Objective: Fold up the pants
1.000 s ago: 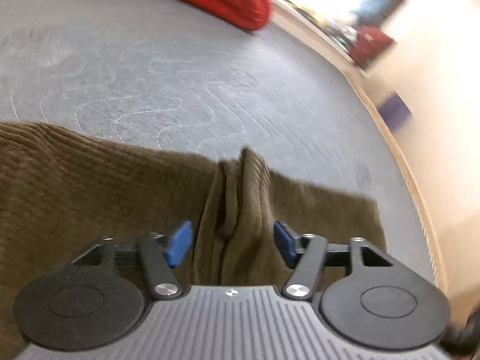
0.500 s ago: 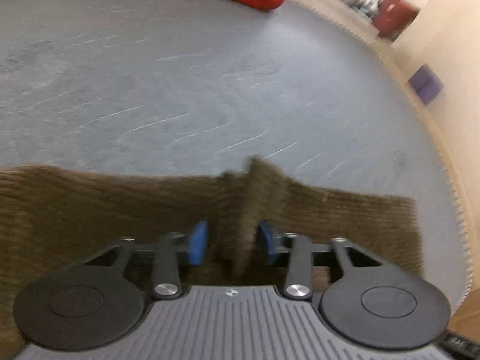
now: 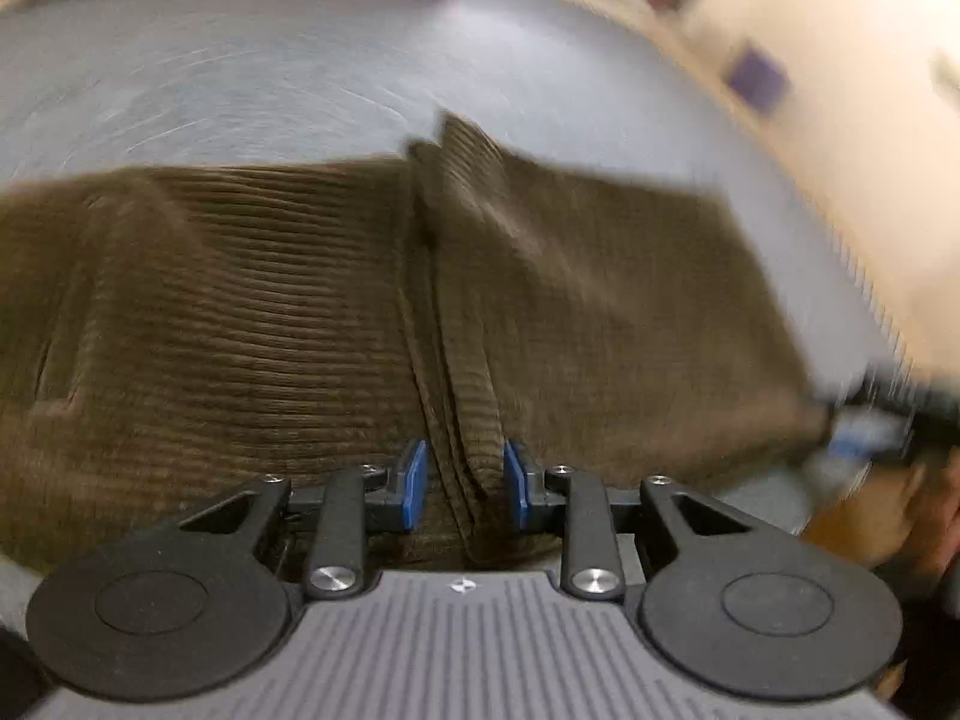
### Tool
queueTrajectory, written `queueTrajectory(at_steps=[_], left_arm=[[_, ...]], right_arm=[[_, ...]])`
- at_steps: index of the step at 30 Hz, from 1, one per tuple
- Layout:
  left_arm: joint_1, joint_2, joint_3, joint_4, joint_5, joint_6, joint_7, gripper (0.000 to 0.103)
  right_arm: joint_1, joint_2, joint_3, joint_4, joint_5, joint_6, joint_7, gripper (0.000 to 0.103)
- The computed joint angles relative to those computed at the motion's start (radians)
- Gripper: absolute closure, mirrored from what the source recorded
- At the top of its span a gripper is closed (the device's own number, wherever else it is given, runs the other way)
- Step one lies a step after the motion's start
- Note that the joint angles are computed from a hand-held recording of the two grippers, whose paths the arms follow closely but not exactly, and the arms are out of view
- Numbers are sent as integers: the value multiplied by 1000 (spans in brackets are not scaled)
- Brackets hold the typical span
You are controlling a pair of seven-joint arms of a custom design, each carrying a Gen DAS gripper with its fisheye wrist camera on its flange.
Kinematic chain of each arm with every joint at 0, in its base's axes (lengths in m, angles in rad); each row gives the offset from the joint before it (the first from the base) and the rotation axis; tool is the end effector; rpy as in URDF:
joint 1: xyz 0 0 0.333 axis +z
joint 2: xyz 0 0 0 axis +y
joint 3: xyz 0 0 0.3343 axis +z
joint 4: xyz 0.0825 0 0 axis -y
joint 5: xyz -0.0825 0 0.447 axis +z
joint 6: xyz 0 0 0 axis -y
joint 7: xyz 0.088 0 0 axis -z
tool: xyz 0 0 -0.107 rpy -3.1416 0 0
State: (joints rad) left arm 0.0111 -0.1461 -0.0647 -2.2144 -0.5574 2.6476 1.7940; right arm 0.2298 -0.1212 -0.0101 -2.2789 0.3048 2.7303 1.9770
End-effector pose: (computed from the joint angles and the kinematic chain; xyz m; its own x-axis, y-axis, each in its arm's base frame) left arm 0.5953 -0.0188 0.4899 0.0256 -0.9367 0.3493 -0.8228 -0.2182 -0.5248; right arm 0.5786 0.1175 0.4523 -0.2969 -0.8523 -0.4307 -0.8058 0.4656 -0.3659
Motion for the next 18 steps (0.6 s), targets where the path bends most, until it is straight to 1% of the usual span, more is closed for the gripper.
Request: queueTrajectory(at_steps=[2, 3, 5, 6, 7, 8, 10, 12, 15, 16, 18], left_arm=[[-11, -8, 17, -12, -95, 18, 32, 72], [-17, -2, 25, -8, -139, 8, 60, 72], [-21, 15, 34, 5, -200, -40, 122, 72], [-19, 25, 27, 10, -193, -49, 133, 72], [-14, 38, 17, 20, -162, -41, 129, 74], [-13, 40, 8, 18, -145, -29, 128, 85], [-11, 28, -8, 10, -97, 6, 106, 101], [-12, 16, -9, 7, -75, 8, 113, 101], [-19, -7, -5, -28, -69, 11, 154, 98], [-18, -10, -9, -32, -46, 30, 154, 94], [-13, -44, -23, -71, 17, 121, 131, 93]], right_arm=[[3, -9, -3, -10, 22, 7, -7, 37], [4, -12, -5, -14, 26, 11, -12, 37], [7, -14, -6, -19, 30, 20, -24, 37], [8, -17, -6, -24, 32, 24, -28, 37], [11, -19, -8, -28, 41, 28, -36, 37], [14, -22, -11, -33, 53, 31, -42, 37], [20, -34, -17, -44, 82, 34, -48, 37], [26, -39, -23, -51, 111, 39, -55, 37], [26, -39, -21, -54, 106, 45, -49, 37], [24, -36, -18, -52, 96, 46, -44, 36], [22, -30, -15, -50, 82, 49, -34, 36]])
